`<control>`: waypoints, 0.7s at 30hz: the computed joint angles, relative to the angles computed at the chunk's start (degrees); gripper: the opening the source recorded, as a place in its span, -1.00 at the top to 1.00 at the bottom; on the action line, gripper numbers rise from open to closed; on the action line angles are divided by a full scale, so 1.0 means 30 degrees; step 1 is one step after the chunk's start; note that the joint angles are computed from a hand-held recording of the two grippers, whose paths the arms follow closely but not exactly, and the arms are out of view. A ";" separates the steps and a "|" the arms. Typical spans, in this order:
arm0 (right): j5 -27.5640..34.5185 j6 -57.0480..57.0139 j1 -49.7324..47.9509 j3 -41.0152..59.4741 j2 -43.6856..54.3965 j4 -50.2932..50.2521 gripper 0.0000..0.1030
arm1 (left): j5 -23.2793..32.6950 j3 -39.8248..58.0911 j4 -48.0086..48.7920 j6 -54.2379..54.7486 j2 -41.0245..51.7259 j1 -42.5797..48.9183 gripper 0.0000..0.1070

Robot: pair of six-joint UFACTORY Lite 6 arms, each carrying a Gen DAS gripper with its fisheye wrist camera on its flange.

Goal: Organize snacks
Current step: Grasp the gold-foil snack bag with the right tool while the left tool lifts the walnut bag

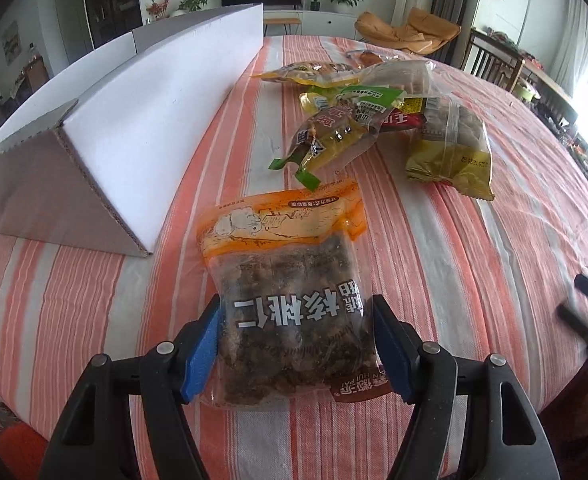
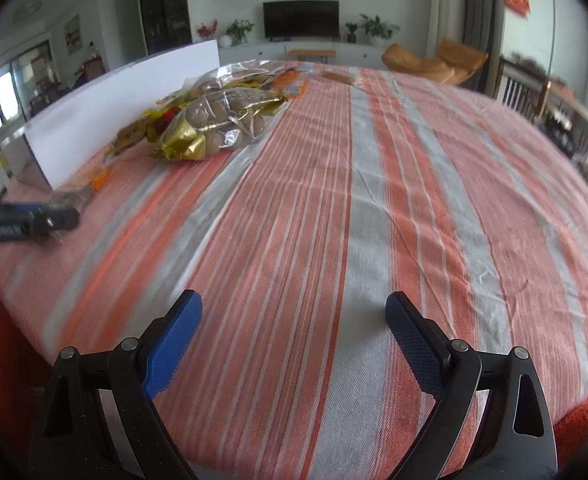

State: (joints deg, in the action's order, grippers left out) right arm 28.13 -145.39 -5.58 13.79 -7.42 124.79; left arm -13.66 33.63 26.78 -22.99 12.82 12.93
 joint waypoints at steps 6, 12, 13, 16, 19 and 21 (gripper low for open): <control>0.0318 1.0729 0.2369 0.6126 0.2015 -0.6201 -0.85 | -0.1298 -0.1655 0.0750 -0.0482 -0.1114 0.0744 -0.29; -0.6541 2.1772 0.9153 1.7434 1.2014 -1.3425 -0.82 | -0.2176 -0.2813 0.1214 -0.0477 -0.1913 0.1331 -0.29; -0.6997 2.3771 0.9425 1.8569 1.3136 -1.5149 -0.79 | -0.2231 -0.2893 0.1670 -0.0799 -0.2003 0.1453 -0.28; -0.6106 2.8995 0.8815 1.9565 1.3776 -1.9717 -0.45 | -0.2689 -0.3141 0.5332 -0.3693 -0.2388 0.2509 -0.28; -0.4730 2.8137 0.7396 1.8324 1.2387 -1.9214 -0.28 | -0.3208 -0.2987 0.8296 -0.6194 -0.2530 0.3255 -0.28; -0.3690 2.5547 0.5861 1.6693 1.0777 -1.7481 -0.23 | -0.3812 -0.2894 1.0370 -0.8152 -0.2739 0.3694 -0.28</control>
